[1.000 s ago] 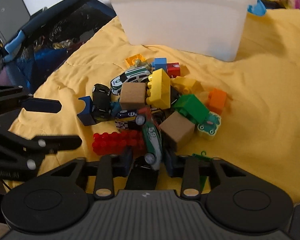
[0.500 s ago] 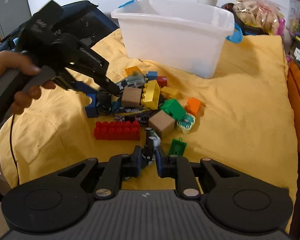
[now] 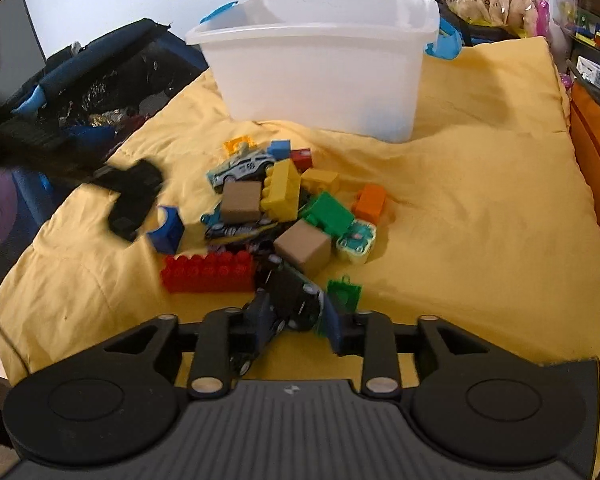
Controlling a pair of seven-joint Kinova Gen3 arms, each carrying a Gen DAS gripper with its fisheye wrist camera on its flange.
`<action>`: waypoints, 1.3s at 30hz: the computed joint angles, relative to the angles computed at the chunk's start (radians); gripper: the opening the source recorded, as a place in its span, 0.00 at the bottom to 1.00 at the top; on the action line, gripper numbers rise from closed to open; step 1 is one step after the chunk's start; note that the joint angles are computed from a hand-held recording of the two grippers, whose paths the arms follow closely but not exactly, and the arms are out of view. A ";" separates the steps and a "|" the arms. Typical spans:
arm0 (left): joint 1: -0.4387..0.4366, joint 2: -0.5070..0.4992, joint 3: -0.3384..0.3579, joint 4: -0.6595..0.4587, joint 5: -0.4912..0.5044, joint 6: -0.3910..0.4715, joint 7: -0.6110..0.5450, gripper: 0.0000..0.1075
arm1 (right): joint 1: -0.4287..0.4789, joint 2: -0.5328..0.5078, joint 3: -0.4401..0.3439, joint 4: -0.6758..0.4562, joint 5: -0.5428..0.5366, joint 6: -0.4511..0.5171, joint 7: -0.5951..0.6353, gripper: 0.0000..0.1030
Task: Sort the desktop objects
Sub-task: 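Grasp the green toy car with left tool while right grasps the red-green race car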
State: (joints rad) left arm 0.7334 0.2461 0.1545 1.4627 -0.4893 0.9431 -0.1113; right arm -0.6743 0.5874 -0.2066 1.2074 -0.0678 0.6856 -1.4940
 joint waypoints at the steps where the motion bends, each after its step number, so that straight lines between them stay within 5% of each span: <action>1: 0.009 -0.004 0.007 -0.003 0.002 0.024 -0.006 0.16 | 0.007 0.009 -0.007 -0.015 -0.005 0.006 0.011 0.35; 8: 0.065 0.090 0.033 -0.072 0.062 0.167 -0.102 0.16 | 0.040 0.126 -0.044 -0.202 -0.064 0.176 0.140 0.37; 11: 0.082 0.130 0.005 -0.072 0.075 0.160 -0.075 0.16 | 0.036 0.131 -0.035 -0.214 -0.080 0.196 0.169 0.18; 20: 0.183 0.206 -0.042 -0.202 0.004 0.263 -0.055 0.32 | -0.005 -0.058 0.001 0.039 -0.005 0.031 0.189 0.16; 23: 0.226 0.169 -0.046 -0.176 -0.021 0.268 0.000 0.47 | -0.045 -0.099 0.035 0.087 0.073 0.027 0.154 0.16; 28: 0.222 0.139 -0.025 -0.111 -0.010 0.207 0.082 0.49 | -0.104 -0.116 0.063 0.157 0.205 0.017 0.096 0.16; 31: 0.205 0.148 -0.018 -0.109 0.005 0.189 0.085 0.49 | -0.117 -0.122 0.042 0.190 0.233 -0.001 0.097 0.20; 39: 0.227 0.212 -0.035 -0.173 -0.017 0.260 0.059 0.49 | -0.017 -0.162 -0.049 0.246 0.057 -0.064 0.184 0.42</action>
